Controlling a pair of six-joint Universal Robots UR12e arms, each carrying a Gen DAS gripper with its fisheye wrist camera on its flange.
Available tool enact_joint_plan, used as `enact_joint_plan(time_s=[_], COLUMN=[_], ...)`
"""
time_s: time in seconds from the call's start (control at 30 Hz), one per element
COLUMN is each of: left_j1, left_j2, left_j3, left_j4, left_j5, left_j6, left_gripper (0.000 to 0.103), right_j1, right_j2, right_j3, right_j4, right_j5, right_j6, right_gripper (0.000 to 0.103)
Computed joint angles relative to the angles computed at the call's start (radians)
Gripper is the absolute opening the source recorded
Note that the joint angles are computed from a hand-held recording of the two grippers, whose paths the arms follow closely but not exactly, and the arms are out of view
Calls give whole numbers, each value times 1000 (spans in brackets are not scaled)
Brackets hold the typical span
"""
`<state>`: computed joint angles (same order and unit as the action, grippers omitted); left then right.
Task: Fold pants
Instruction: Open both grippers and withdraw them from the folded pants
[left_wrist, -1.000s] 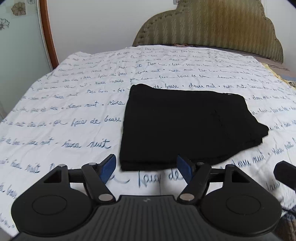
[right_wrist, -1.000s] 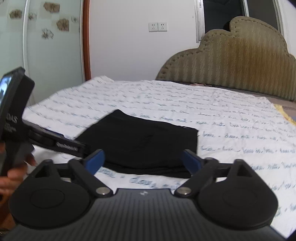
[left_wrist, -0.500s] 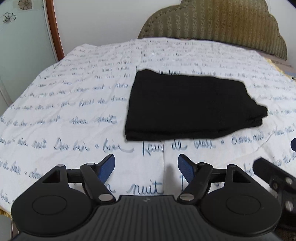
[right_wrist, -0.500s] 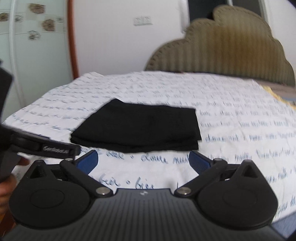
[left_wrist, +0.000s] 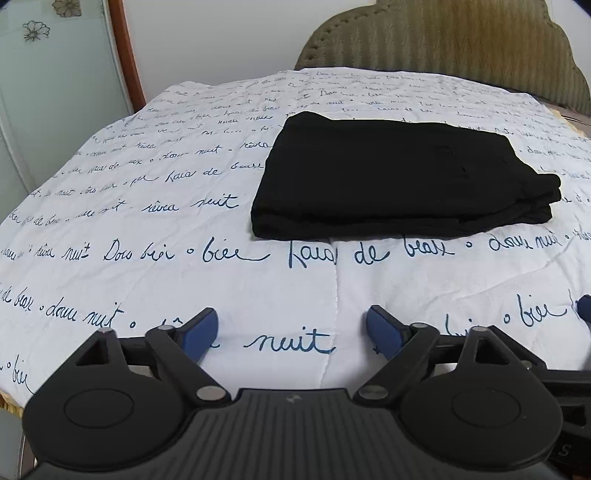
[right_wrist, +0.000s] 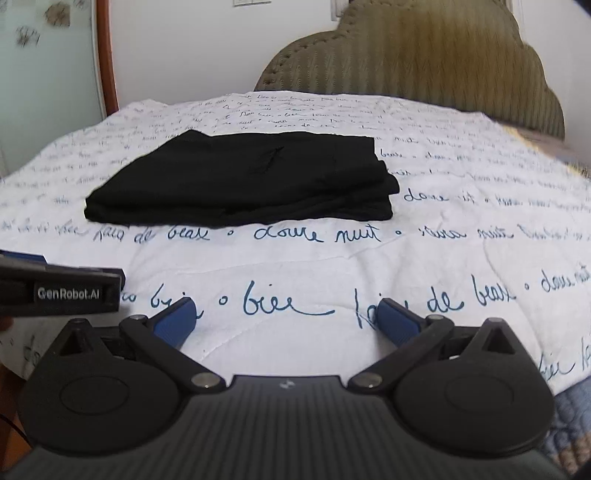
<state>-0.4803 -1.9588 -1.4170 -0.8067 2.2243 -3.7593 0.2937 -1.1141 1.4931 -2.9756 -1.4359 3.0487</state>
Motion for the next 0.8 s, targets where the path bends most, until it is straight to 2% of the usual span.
enact_joint_plan(time_s=[0.13, 0.8], left_j1=[2, 3], left_j2=[-1, 2], left_j3=[-3, -12], left_j4=[-2, 15], left_j5=[7, 5], left_j6=[-9, -7], left_gripper=[98, 99], right_j1=[-2, -1], right_j2=[1, 3], right_j3=[4, 3], right_j4=[-10, -19], right_j5=[9, 5], right_j6=[-8, -15], right_gripper=[103, 103])
